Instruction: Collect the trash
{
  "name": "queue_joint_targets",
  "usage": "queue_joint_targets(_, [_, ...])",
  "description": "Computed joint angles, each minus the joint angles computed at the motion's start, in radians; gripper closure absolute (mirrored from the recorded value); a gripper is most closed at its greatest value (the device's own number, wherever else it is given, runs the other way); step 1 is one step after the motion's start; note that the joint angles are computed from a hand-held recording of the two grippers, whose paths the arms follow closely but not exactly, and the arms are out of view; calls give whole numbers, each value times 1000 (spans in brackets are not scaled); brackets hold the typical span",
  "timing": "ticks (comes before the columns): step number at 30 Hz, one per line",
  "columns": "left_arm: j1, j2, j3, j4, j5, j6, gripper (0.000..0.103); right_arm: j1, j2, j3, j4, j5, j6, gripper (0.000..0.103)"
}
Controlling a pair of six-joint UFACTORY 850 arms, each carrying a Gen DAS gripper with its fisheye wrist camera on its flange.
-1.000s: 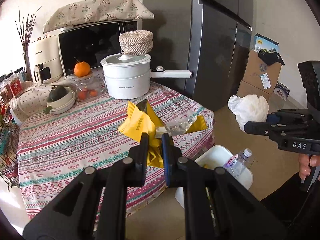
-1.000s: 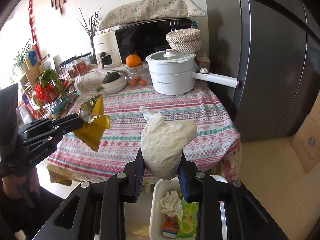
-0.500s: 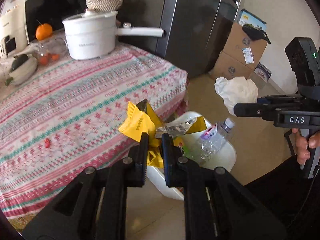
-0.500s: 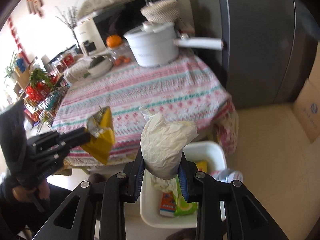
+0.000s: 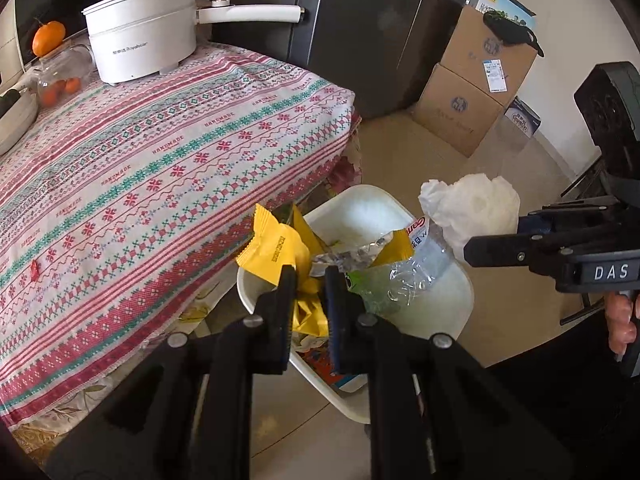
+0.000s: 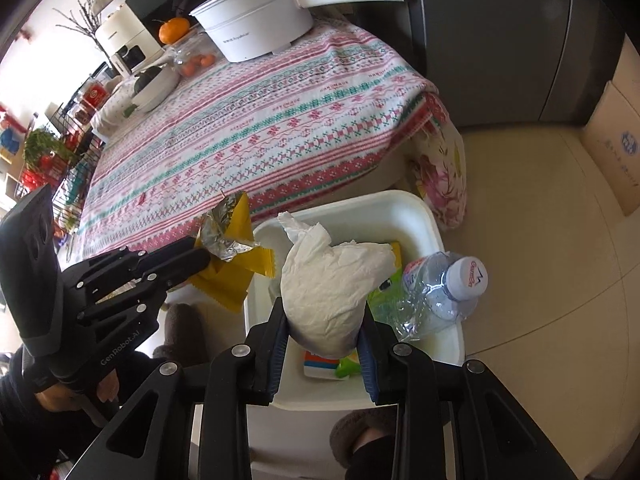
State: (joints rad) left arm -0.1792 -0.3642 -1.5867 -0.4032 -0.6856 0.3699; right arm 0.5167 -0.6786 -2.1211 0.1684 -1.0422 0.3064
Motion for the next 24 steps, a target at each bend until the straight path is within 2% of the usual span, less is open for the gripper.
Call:
queue_joint_targets(1, [-1,-2,-3,9,-3,-11,77,-2,3,5,2,3,6,68])
queue_joint_targets(3, [-2,-5,-9,38,-3,-39,66,-7,-2,-4,1,-9,27,59])
queue_joint_targets(4, [-4,-6,-14,71,-5,-69,55,-8,-6,-11,-1,-13,40,49])
queue_joint_targets(5, [-4,-4,-16,95,-4,-92,48,-8,-8,-16,-11,-16,57,45])
queue_joint_targets(9, [2,-1,-25,137,-2,-139,39,-7,6,-11,-27,12,68,38])
queue_joint_targets(11, [5,9,-22,151,7,-159,31,-7,2,-20,-30,11,74,35])
queue_joint_targets(15, [7,27,-23,218,16,-226,26,1,-15,-50,-64,-6,95,34])
queue_joint_targets(17, [22,29,-35,193,1,-222,19,10,-17,-60,-108,-9,109,34])
queue_joint_targets(21, [54,46,-17,159,-31,-218,19,12,-14,-57,-116,6,113,33])
queue_joint_targets(24, [61,72,69,190,-49,-226,18,11,-14,-53,-118,4,121,32])
